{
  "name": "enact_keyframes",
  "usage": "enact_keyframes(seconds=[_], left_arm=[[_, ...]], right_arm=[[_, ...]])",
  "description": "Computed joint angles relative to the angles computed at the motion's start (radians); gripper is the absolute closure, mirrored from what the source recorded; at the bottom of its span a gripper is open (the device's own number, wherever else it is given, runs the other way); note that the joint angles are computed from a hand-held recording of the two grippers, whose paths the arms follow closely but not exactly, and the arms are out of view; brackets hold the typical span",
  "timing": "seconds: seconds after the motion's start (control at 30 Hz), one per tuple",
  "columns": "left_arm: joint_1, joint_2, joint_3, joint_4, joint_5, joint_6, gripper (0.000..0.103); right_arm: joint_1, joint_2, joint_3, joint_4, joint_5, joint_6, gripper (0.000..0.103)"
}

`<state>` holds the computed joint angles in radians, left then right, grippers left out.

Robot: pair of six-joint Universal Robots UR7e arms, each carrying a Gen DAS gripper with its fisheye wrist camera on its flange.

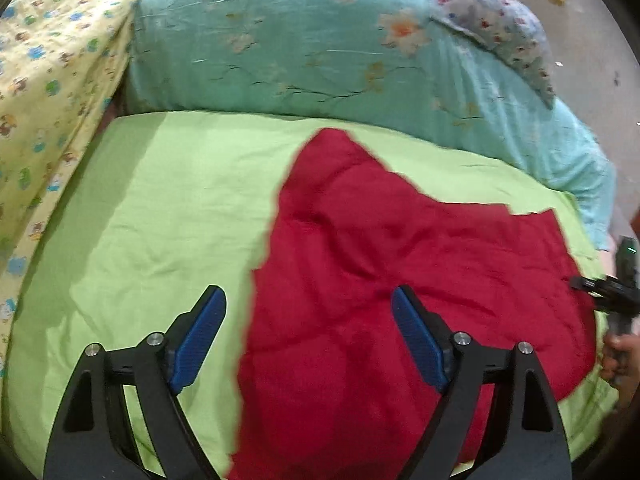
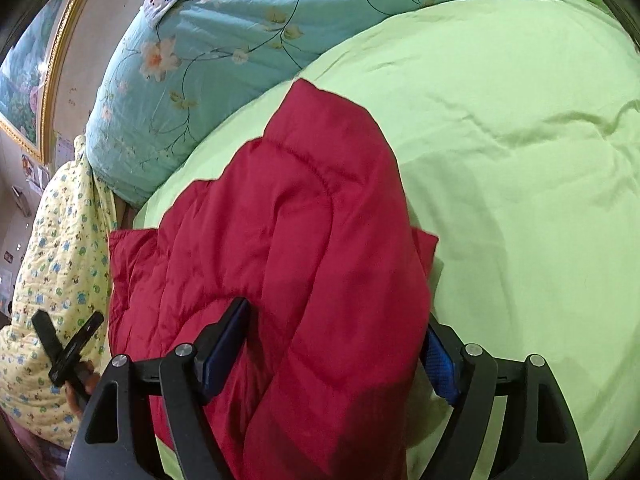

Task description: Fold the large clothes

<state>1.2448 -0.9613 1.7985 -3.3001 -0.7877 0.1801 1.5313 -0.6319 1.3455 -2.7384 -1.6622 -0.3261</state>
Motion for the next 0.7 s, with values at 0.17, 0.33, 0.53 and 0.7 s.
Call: enact_keyframes(seconds=[0.17, 0.33, 0.53, 0.7], left_arm=[[-0.044, 0.01, 0.018, 0.065, -0.073, -0.019, 0.017], [-0.075, 0.051, 0.019, 0.119, -0.119, -0.035, 0.017], [-0.083, 0.162, -0.059, 0.183, -0.007, -0.02, 0.017], [-0.054, 0.198, -0.098, 0.154, -0.015, -0.017, 0.014]], right_arm=[[0.008, 0.029, -0.02, -0.092, -0.027, -0.019, 0.061], [0.009, 0.05, -0.033, -0.156, -0.037, -0.008, 0.075], [0.027, 0.057, -0.022, -0.222, -0.107, -0.017, 0.063], [0.104, 0.051, 0.099, -0.593, -0.235, -0.167, 0.043]])
